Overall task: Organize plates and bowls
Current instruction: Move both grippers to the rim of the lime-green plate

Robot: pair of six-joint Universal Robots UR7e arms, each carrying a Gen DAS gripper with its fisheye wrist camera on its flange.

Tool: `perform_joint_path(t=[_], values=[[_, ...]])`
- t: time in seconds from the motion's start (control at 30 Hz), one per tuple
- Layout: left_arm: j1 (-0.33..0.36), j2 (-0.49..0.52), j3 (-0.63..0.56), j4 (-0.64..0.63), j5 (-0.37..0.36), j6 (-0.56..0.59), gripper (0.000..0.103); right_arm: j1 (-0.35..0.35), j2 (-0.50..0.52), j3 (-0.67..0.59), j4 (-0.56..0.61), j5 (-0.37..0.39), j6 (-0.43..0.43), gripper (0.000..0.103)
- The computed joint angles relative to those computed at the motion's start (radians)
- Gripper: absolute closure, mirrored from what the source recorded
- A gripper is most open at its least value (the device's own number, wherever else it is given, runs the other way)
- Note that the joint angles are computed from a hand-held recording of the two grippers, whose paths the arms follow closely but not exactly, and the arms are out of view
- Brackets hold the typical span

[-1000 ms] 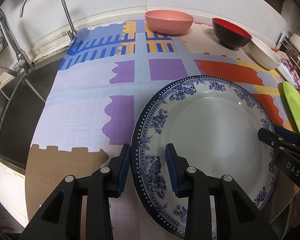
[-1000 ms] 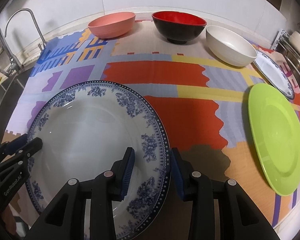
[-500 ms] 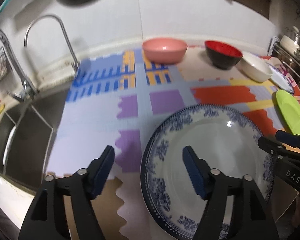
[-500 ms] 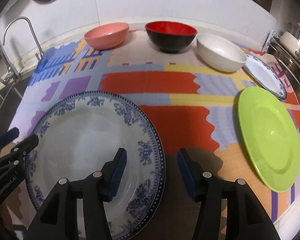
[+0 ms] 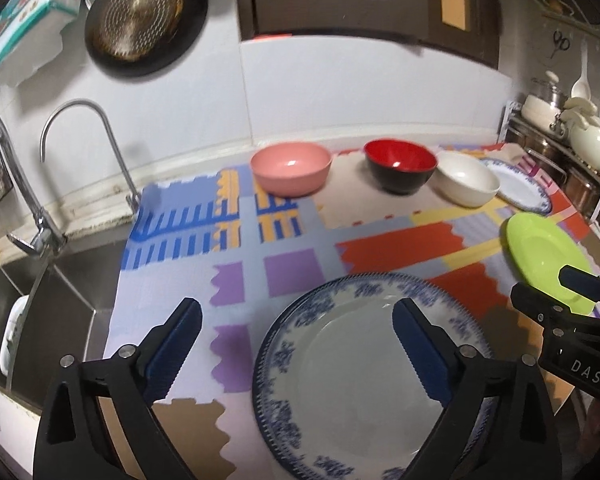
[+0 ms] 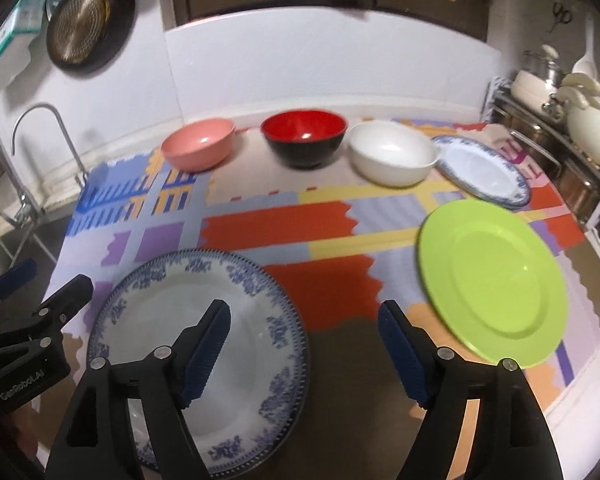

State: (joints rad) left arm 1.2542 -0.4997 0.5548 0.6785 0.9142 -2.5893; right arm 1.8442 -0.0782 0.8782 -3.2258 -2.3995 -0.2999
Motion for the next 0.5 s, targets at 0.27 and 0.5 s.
perform_joint_path(t=[0.27,0.5], values=[[-0.058,-0.043,0.124,-0.127,-0.013,-0.006,0.002,-0.007,-0.071,0.097,-0.160,-0.005,-0.102,0.021],[-0.107,-0.039,0.178,-0.203,-0.032,-0.017,0.001,-0.031,-0.150,0.197,-0.264,0.019,-0.174,0.021]])
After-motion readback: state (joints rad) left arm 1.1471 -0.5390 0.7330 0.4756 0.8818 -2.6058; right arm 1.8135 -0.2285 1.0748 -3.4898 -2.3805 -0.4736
